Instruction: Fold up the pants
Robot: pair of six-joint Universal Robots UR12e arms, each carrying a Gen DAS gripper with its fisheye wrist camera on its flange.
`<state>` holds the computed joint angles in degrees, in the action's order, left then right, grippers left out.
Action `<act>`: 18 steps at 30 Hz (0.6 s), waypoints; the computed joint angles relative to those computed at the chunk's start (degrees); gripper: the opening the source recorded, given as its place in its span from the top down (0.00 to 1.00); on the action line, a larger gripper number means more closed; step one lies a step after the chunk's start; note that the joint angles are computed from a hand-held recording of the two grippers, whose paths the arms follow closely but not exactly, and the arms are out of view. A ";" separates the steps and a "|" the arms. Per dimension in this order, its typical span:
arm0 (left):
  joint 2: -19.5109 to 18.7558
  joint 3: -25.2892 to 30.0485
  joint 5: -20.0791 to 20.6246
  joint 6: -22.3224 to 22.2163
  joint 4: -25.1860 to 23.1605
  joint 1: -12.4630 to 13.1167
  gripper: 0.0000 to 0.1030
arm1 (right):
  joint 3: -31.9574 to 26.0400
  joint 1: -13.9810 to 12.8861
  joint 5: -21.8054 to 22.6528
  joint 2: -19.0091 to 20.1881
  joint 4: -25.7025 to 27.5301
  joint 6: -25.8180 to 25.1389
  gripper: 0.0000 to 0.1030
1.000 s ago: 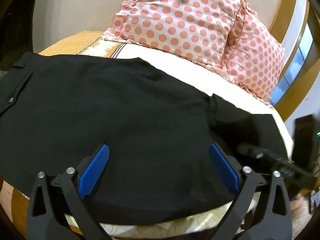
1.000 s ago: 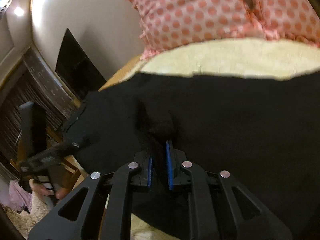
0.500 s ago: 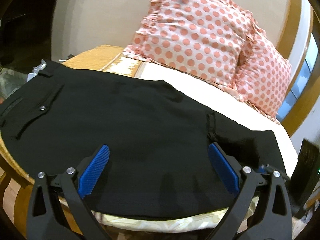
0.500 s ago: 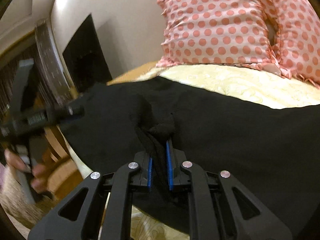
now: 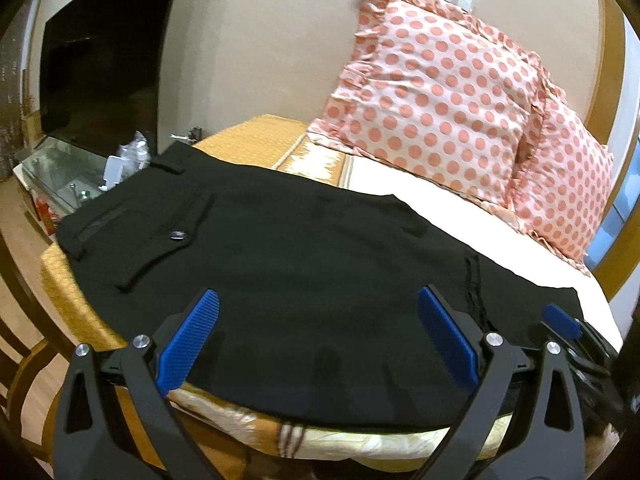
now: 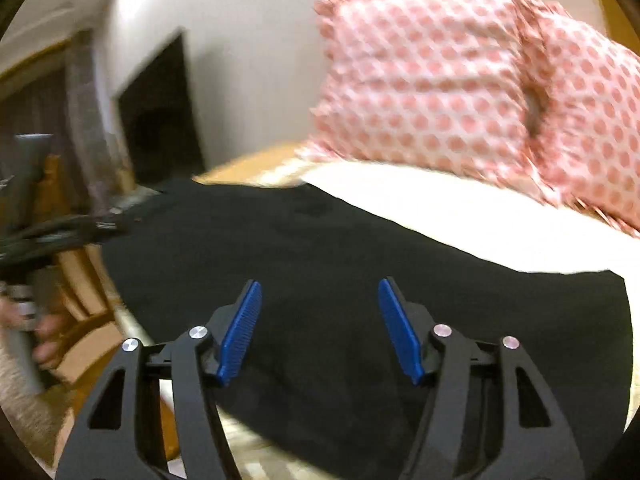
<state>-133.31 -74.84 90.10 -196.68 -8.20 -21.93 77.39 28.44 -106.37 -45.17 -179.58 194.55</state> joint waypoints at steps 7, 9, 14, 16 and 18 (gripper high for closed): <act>2.16 -3.17 4.68 -3.37 -0.31 1.62 0.03 | -3.39 1.62 -2.88 1.97 6.67 -7.60 0.41; 2.69 -4.02 5.43 -5.73 -0.92 2.55 0.03 | -2.67 1.21 -0.87 1.60 6.52 -6.73 0.41; 3.32 -5.59 0.20 -13.50 -0.87 6.29 0.03 | -1.25 0.63 1.81 1.05 5.03 -4.91 0.40; 3.03 -5.47 -2.43 -16.13 -0.81 7.60 0.04 | -1.27 0.57 2.37 0.98 5.27 -4.61 0.38; 2.67 -5.12 -4.80 -18.17 -1.24 8.56 0.04 | -1.39 0.43 2.82 0.95 5.60 -4.26 0.37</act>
<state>-130.64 -79.95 85.30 -214.85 -9.44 -13.37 76.00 28.87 -103.55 -44.22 -173.98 190.29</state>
